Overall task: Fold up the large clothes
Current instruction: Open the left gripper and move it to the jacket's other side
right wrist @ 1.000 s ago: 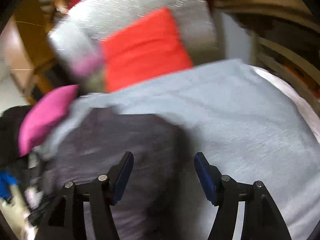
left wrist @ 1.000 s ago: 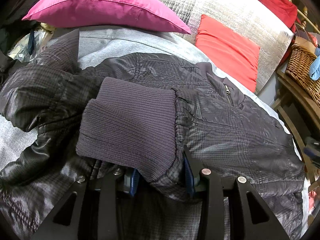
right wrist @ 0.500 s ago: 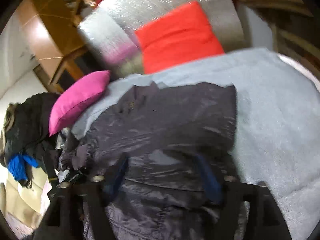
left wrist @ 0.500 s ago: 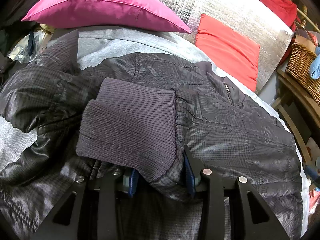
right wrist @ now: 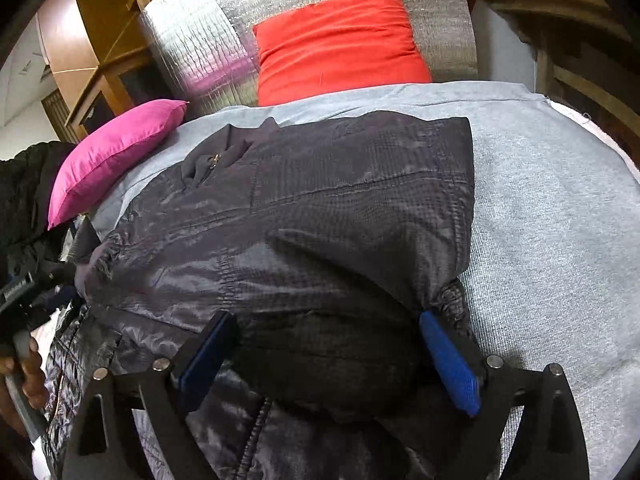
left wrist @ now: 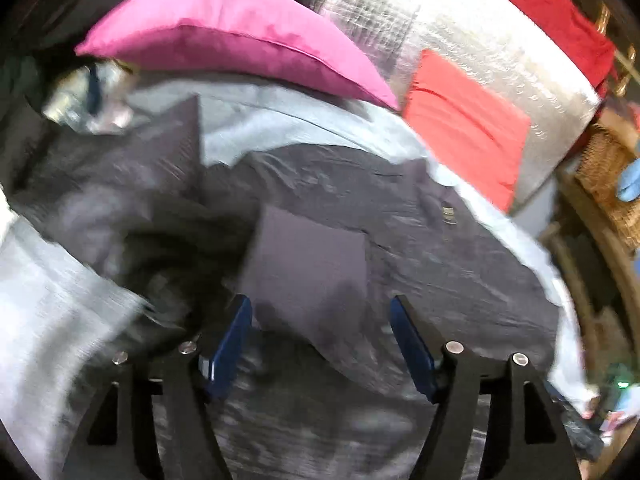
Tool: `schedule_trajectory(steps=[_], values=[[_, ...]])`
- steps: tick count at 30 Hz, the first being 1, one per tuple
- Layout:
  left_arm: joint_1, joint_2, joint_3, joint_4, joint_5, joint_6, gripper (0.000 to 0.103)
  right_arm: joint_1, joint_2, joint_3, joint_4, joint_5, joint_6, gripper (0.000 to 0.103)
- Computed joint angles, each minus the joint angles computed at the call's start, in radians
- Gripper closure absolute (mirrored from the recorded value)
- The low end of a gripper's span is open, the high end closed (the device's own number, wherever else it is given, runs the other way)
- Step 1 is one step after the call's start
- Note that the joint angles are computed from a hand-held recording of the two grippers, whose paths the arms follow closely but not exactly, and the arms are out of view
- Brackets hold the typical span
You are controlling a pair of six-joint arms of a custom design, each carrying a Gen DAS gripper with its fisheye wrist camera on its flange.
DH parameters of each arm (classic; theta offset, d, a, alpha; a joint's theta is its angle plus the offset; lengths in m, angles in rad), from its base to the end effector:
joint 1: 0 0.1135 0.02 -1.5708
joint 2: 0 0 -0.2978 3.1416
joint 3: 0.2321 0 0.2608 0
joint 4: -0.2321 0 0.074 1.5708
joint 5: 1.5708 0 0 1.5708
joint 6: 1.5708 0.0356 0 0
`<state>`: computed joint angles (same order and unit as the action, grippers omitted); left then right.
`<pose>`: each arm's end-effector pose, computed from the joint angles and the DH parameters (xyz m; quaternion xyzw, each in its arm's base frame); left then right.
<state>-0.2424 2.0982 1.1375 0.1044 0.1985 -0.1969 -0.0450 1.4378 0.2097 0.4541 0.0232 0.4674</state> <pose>0.4214 -0.1114 0.1149 0.0559 0.9312 -0.1664 0.3194 0.2004 -0.0099 0.1132 0.2379 0.8904 0.0709 0.3815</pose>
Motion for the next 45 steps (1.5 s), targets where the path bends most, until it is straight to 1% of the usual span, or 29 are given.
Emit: schedule_trajectory(steps=[1,2,3,6,8,10,11,14,16,17,18,19,20,21,23,26,29,31,34,35,37,40,42,43,44,45], values=[[-0.012,0.031,0.048,-0.066,-0.051,0.036,0.031,-0.005,0.018,-0.005,0.026,-0.005,-0.001,0.007],[-0.031,0.087,0.126,-0.174,-0.14,0.079,0.031,-0.002,0.034,-0.001,0.039,-0.005,0.002,0.007],[-0.036,0.119,0.163,-0.221,-0.182,0.097,0.03,-0.008,0.033,-0.005,0.044,-0.01,0.0,0.007],[-0.02,0.07,0.118,-0.184,-0.163,0.074,0.031,-0.019,0.029,-0.008,0.047,-0.021,-0.005,0.007],[-0.016,-0.011,0.053,-0.111,-0.142,0.054,0.031,-0.027,0.029,-0.017,0.062,-0.033,-0.004,0.007],[-0.032,-0.069,0.019,-0.053,-0.134,0.068,0.031,-0.029,0.027,-0.019,0.067,-0.037,-0.003,0.007],[-0.045,-0.076,0.022,-0.045,-0.136,0.079,0.031,-0.03,0.027,-0.022,0.072,-0.038,-0.003,0.007],[-0.097,-0.045,0.082,-0.067,-0.14,0.147,0.029,-0.033,0.024,-0.026,0.075,-0.043,-0.002,0.006],[-0.128,0.037,0.155,-0.107,-0.202,0.177,0.029,-0.035,0.027,-0.027,0.083,-0.046,-0.001,0.006],[-0.142,0.104,0.216,-0.156,-0.262,0.197,0.029,-0.037,0.026,-0.029,0.085,-0.049,-0.001,0.006],[-0.149,0.168,0.276,-0.216,-0.317,0.2,0.027,-0.038,0.026,-0.03,0.087,-0.05,0.0,0.006],[-0.145,0.206,0.301,-0.225,-0.303,0.193,0.026,-0.038,0.027,-0.031,0.09,-0.051,0.0,0.006],[-0.133,0.206,0.275,-0.178,-0.273,0.182,0.025,-0.038,0.027,-0.031,0.09,-0.051,-0.001,0.006],[-0.133,0.186,0.246,-0.147,-0.277,0.187,0.024,-0.036,0.034,-0.029,0.095,-0.05,0.001,0.006],[-0.127,0.14,0.212,-0.152,-0.26,0.198,0.024,-0.037,0.037,-0.03,0.099,-0.051,0.001,0.006],[-0.092,0.026,0.096,-0.085,-0.184,0.195,0.024,-0.04,0.036,-0.033,0.106,-0.054,0.004,0.006],[0.0,-0.133,-0.08,0.018,-0.077,0.202,0.024,-0.036,0.033,-0.031,0.098,-0.05,0.005,0.006],[0.084,-0.199,-0.142,0.035,0.002,0.2,0.023,-0.027,0.032,-0.026,0.087,-0.039,0.006,0.006],[0.235,-0.247,-0.217,0.082,0.075,0.182,0.018,-0.007,0.033,-0.011,0.06,-0.011,0.007,0.006],[0.285,-0.232,-0.211,0.087,0.082,0.172,0.018,0.002,0.033,-0.003,0.044,0.0,0.008,0.006],[0.425,-0.169,-0.163,0.043,0.138,0.131,0.018,0.025,0.035,0.018,0.004,0.033,0.007,0.006],[0.563,-0.072,-0.088,-0.009,0.173,0.059,0.018,0.07,0.046,0.06,-0.069,0.096,0.008,0.005],[0.636,-0.006,-0.034,-0.044,0.212,0.033,0.018,0.119,0.06,0.118,-0.168,0.165,0.007,0.005],[0.665,0.015,-0.03,-0.04,0.231,0.034,0.018,0.135,0.064,0.142,-0.212,0.191,0.006,0.005],[0.688,0.033,-0.025,-0.034,0.245,0.04,0.018,0.176,0.068,0.201,-0.323,0.254,0.02,0.005],[0.701,0.042,-0.026,-0.026,0.252,0.048,0.018,0.199,0.067,0.232,-0.382,0.291,0.041,0.005]])
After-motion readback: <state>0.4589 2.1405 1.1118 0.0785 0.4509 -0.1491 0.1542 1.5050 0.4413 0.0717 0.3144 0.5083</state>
